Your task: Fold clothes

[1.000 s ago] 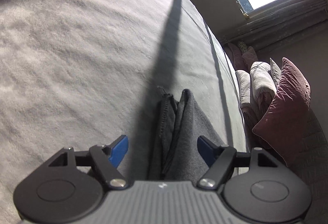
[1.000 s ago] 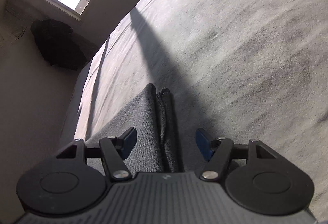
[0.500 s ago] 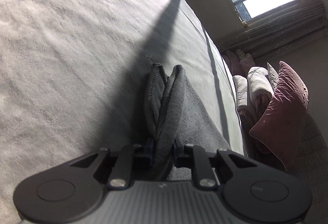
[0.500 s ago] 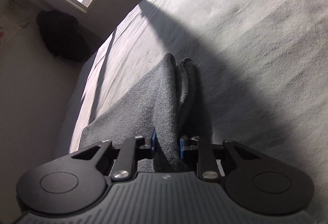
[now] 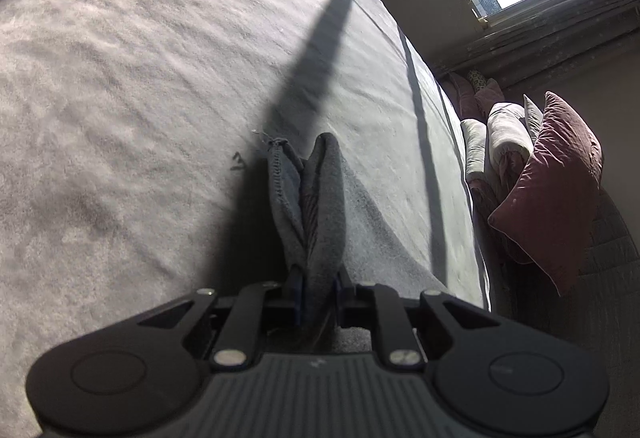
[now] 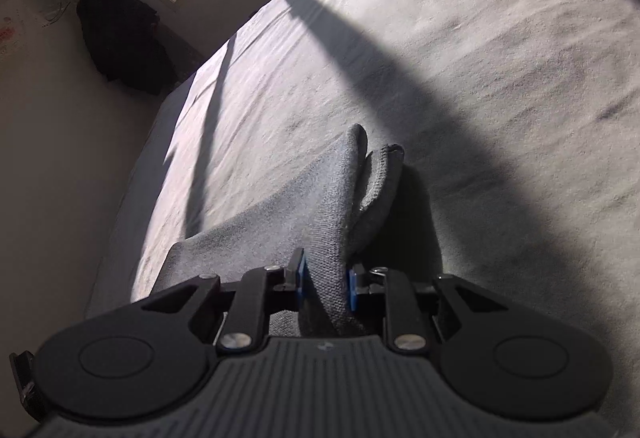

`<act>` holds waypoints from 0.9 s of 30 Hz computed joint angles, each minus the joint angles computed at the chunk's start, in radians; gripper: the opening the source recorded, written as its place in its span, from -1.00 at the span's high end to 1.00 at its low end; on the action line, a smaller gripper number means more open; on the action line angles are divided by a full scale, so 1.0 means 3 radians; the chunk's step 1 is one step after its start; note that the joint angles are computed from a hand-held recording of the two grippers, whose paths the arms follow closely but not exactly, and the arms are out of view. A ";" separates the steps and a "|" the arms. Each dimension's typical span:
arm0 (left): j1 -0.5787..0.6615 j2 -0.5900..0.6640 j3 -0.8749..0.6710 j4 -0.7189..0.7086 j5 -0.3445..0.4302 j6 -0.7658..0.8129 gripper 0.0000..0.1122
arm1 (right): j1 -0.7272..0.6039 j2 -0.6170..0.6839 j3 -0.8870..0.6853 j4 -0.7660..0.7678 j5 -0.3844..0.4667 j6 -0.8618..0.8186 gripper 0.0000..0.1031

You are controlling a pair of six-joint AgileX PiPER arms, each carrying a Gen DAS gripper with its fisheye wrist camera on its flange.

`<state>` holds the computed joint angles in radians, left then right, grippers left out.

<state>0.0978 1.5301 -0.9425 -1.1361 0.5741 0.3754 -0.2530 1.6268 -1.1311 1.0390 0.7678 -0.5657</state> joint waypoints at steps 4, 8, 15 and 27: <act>0.0080 -0.0404 0.0328 0.0211 0.0156 -0.0088 0.74 | -0.0132 -0.0334 0.0347 -0.0051 0.0143 -0.0073 0.56; 0.0224 -0.0826 0.0629 0.0371 0.0401 -0.0141 0.74 | -0.0297 -0.0692 0.0662 -0.0114 0.0341 -0.0132 0.56; 0.0330 -0.1356 0.1222 0.0526 0.0388 0.0162 0.67 | -0.0511 -0.1180 0.1279 -0.0095 0.0403 -0.0464 0.51; -0.0676 -0.1732 0.1482 0.0096 -0.1295 0.0943 0.19 | 0.0438 -0.1762 0.1930 0.0698 -0.1490 -0.1526 0.06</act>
<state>-0.1050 1.0104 -0.4979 -1.1072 0.1856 0.6582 -0.1216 1.0983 -0.5520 1.2485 0.3207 -1.0234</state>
